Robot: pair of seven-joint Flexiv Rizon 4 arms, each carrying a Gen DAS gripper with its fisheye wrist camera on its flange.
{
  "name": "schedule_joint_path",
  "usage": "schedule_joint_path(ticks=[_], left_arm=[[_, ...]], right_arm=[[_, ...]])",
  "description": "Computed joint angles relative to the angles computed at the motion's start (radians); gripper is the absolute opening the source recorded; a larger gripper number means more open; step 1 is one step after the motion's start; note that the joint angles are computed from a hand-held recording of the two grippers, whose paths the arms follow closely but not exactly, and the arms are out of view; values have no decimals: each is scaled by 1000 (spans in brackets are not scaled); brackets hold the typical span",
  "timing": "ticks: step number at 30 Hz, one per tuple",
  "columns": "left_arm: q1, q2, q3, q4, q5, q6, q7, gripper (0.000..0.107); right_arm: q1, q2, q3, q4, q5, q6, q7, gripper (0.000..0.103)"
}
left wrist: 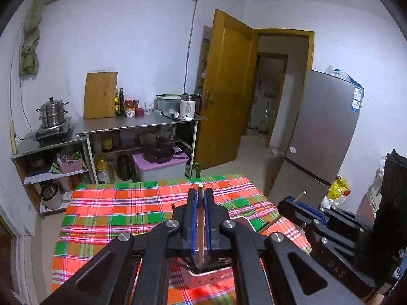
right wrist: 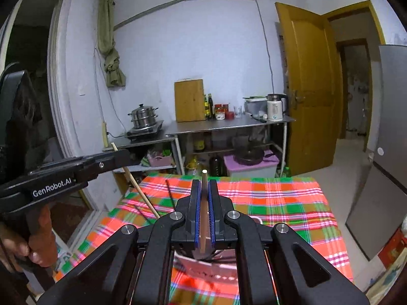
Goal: Organize utensils
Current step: 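Lift the wooden chopsticks with both tools and carry them over the pink basket, then open both tools to drop the wooden chopsticks into the pink basket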
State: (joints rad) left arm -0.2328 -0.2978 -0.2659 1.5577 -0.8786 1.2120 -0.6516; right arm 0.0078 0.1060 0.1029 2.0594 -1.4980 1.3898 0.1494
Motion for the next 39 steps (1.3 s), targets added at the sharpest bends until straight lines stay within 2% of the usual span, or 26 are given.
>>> schedule_joint_path(ticks=[4,12,18,21,23,25,33,37,39], left_arm=[[-7,-54,6,-29,51,-10,-51,5],[3,-108,-8,-15,138,-23,-86,5],[11,-124,-25,-3,164,-27,-98,6],[10,-127,-17,-6,182,-41,-119,7],[22,-120,-31,5,160,-39,-107,14],[32,-108,-42,19,130,-27,-84,19],[41,-28,-54,102,-22,10,28,20],[22,25,-41,169,-130,41,107,32],[3,49,-32,203,-184,68,157,34]], right_arm=[[2,-32,-6,-2,-13,-5,8,5],[10,-75,-21,19,11,27,-12,5],[27,-98,-18,47,114,18,-99,6],[28,-96,-23,55,121,28,-115,6],[32,-92,-19,56,152,25,-136,8],[26,-81,-22,60,133,34,-117,12],[0,-17,-6,92,90,33,-62,13],[-11,25,10,124,76,20,-42,15],[-13,47,21,144,74,10,-38,22]])
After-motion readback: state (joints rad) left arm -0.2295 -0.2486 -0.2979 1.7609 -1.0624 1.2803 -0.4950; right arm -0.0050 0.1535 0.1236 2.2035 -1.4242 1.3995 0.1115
